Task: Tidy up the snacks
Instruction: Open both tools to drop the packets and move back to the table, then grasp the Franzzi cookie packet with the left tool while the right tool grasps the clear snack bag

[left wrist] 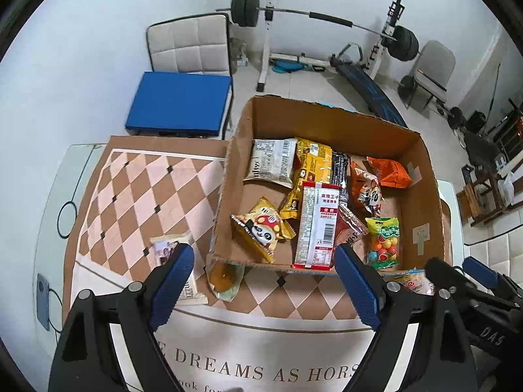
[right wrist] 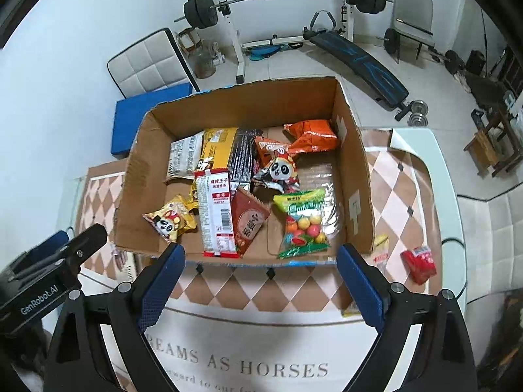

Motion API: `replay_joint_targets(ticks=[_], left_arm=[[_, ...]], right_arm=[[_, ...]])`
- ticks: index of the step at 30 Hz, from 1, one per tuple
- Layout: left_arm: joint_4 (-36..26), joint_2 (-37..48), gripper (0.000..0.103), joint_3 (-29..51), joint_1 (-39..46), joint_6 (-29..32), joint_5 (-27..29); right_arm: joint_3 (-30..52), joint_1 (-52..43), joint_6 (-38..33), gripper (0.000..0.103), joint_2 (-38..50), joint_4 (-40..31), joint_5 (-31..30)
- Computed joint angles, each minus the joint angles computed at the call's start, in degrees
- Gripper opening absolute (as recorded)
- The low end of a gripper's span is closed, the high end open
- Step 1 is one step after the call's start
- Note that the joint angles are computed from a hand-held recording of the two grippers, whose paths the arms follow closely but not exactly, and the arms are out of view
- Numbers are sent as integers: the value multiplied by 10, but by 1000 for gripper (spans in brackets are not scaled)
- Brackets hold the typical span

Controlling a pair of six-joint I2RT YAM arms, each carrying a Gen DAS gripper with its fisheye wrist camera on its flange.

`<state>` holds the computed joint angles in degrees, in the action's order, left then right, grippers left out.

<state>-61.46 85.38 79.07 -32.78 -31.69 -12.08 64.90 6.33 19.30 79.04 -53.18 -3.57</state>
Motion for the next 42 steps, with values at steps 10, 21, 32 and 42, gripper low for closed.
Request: replay_joint_targets(ticks=[10,21,32,42], left_arm=[[36,-38,88,-159,-47,-89,-72],[103,-4,88,-279,-49,-117,-23],[100,-69,88,-320,78,-42,73],[127,97,88,-225,264,73,161]], right_arm=[[-132,-176,-78,96,-42,13,24],[-166,-195,-155,96,174,119,64],[-234,-198,-143,52,117,114,17],[-295,-117,-20,52,59,117,-103]])
